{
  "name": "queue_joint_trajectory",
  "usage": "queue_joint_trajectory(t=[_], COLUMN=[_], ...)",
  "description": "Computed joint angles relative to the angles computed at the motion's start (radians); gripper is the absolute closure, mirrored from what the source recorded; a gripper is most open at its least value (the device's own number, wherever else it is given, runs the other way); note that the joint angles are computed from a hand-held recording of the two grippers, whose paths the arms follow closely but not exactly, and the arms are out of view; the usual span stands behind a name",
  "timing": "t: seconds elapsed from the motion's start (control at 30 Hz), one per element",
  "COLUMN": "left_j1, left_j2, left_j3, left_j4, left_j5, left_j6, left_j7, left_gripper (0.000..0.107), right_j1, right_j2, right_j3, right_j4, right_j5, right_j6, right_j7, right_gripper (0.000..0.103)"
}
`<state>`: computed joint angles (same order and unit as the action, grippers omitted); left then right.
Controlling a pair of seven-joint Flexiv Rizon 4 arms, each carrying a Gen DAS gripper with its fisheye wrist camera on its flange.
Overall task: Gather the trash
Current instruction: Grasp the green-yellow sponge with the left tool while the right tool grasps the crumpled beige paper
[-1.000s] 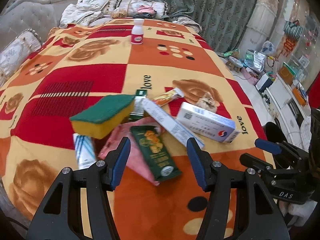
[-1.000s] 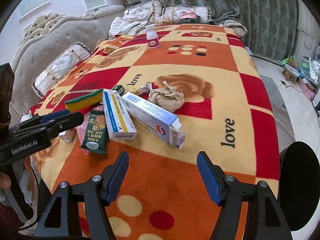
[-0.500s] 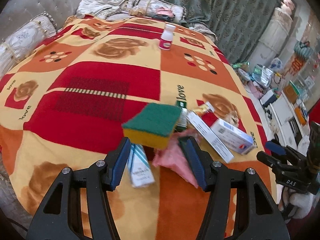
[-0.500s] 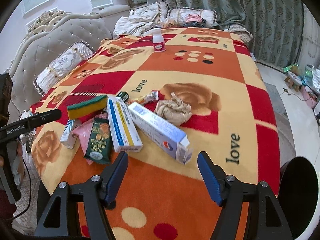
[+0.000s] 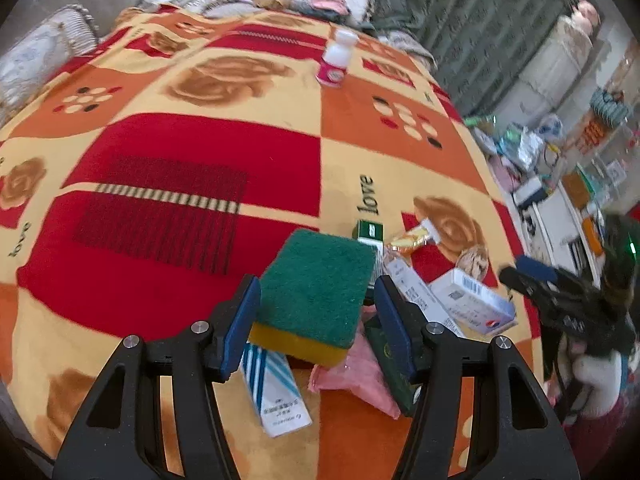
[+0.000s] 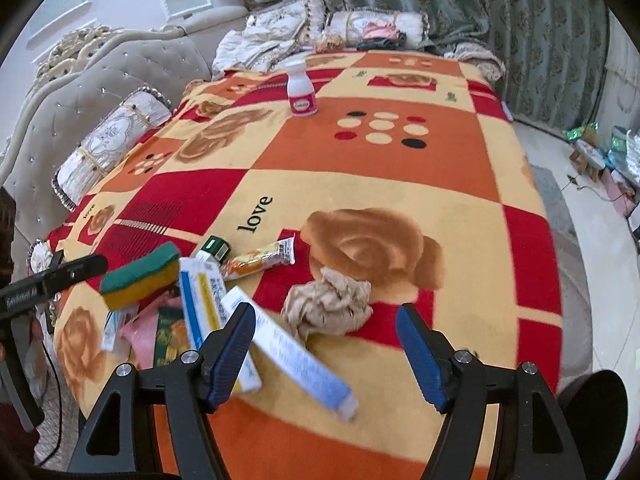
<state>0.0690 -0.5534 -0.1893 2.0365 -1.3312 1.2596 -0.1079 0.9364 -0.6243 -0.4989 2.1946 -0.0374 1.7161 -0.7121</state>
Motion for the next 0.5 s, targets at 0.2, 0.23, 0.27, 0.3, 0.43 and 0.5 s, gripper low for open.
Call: queue_joint_trajectory(t=[0.2,0.23,0.27,0.3,0.43,0.5], left_j1=[-0.015,-0.015,-0.012,-0.01,-0.039,-0.059], left_j2=[-0.044,-0.052,-0.058,-0.064,-0.081,-0.089], left_j3=[-0.035,-0.054,-0.07,-0.09,-0.1,-0.081], left_j4=[-0.007,-0.006,-0.007,-0.007,-0.028,-0.04], left_j5=[0.028,0.005,-0.012,-0.042,-0.132,-0.146], left_j6=[0.135,0.18,0.208,0.24,0.295,0.301], left_j7=[0.072,0.119,0.158,0.209,0.327,0.347], left_gripper=[0.049,0.049,0.048,0.047,0.047,0.047], right_j1=[-0.246,-0.285,-0.312,-0.337,-0.38,-0.366], right_j2=[-0.051,-0.06,-0.068,-0.074,-0.094,-0.099], right_j3=[0.224,0.262,0.288,0.312,0.359,0.346], right_j4=[-0.123,-0.138,-0.148,-0.156,-0.173,-0.171], right_j5=[-0.061,-0.065,-0.07,-0.075,-0.087,-0.089], right_j6=[-0.067,-0.065,-0.064,-0.064,-0.05,-0.038], right_j7=[0.017,0.022,0.027,0.031,0.044,0.048], right_gripper=[0.032,0.032,0.032,0.032,0.033,0.048])
